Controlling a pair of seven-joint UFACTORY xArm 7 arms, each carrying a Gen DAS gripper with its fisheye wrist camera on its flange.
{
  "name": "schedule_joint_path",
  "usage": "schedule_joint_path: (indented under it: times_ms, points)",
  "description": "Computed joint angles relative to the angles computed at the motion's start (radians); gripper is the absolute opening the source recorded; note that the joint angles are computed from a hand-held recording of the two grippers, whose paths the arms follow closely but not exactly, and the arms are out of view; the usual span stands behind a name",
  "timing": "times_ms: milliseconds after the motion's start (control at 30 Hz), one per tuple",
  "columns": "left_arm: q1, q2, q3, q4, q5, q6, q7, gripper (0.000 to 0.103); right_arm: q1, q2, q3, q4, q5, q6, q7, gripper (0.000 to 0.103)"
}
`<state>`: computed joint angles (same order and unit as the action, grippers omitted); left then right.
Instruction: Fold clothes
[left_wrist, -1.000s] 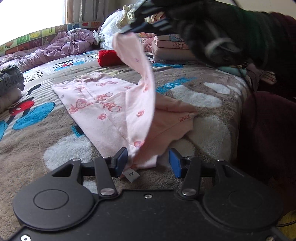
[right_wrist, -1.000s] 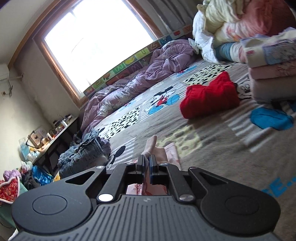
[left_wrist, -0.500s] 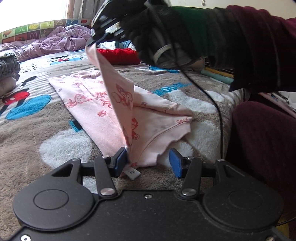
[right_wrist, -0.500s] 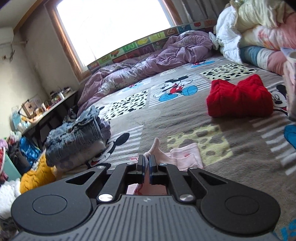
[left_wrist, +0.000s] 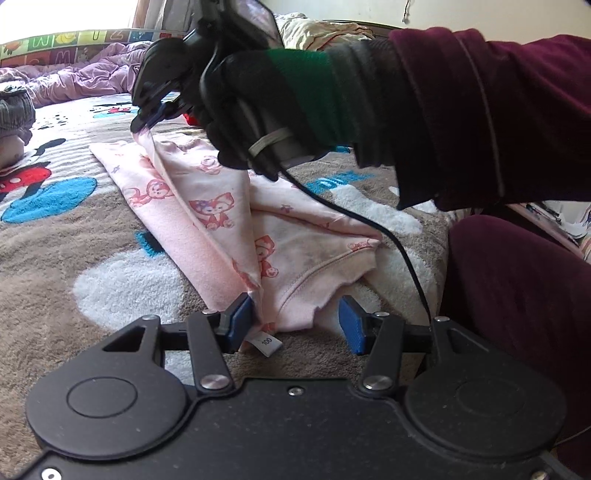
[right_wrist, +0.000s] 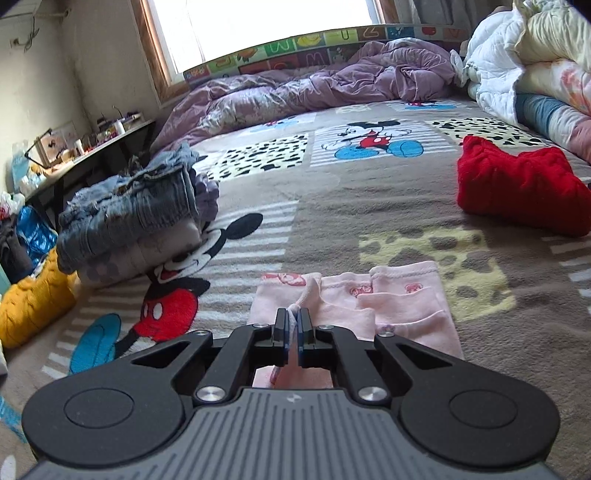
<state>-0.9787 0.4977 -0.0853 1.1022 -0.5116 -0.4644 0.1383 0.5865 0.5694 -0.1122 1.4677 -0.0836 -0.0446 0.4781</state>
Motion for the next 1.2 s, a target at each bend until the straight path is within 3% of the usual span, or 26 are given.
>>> schedule_joint_path:
  times_ms: [267, 433, 600, 733, 867, 967, 1033, 1100, 1200]
  points:
    - [0.056, -0.009, -0.043, -0.022, 0.067, -0.011, -0.055, 0.051, 0.043, 0.06, -0.045, 0.087, -0.041, 0.075, 0.023, 0.007]
    - [0.056, -0.019, -0.041, -0.033, 0.078, -0.006, -0.067, 0.051, -0.046, 0.057, 0.06, 0.091, -0.028, 0.039, 0.001, 0.019]
    - [0.074, -0.031, -0.056, -0.051, 0.098, -0.008, -0.093, 0.051, -0.142, -0.009, 0.152, 0.007, 0.01, -0.013, -0.053, 0.021]
    - [0.201, -0.024, -0.156, -0.074, 0.216, -0.056, -0.256, 0.052, -0.258, -0.082, 0.255, -0.098, 0.041, -0.047, -0.111, 0.023]
    - [0.239, -0.035, -0.168, -0.087, 0.262, -0.087, -0.368, 0.052, -0.527, -0.188, 0.521, -0.319, 0.037, -0.133, -0.172, 0.028]
    - [0.183, -0.063, -0.102, -0.084, 0.189, -0.063, -0.342, 0.052, -0.777, -0.255, 0.746, -0.495, -0.063, -0.225, -0.128, 0.028]
    - [0.144, -0.073, -0.062, -0.078, 0.111, -0.072, -0.309, 0.052, -0.853, -0.314, 0.801, -0.609, -0.139, -0.294, -0.078, 0.029]
    - [0.108, -0.061, -0.025, -0.046, 0.006, -0.097, -0.269, 0.051, -0.852, -0.373, 0.791, -0.704, -0.179, -0.366, -0.055, 0.029]
    - [0.084, -0.019, 0.011, 0.049, -0.13, -0.083, -0.203, 0.051, -0.774, -0.423, 0.736, -0.796, -0.166, -0.45, -0.12, 0.029]
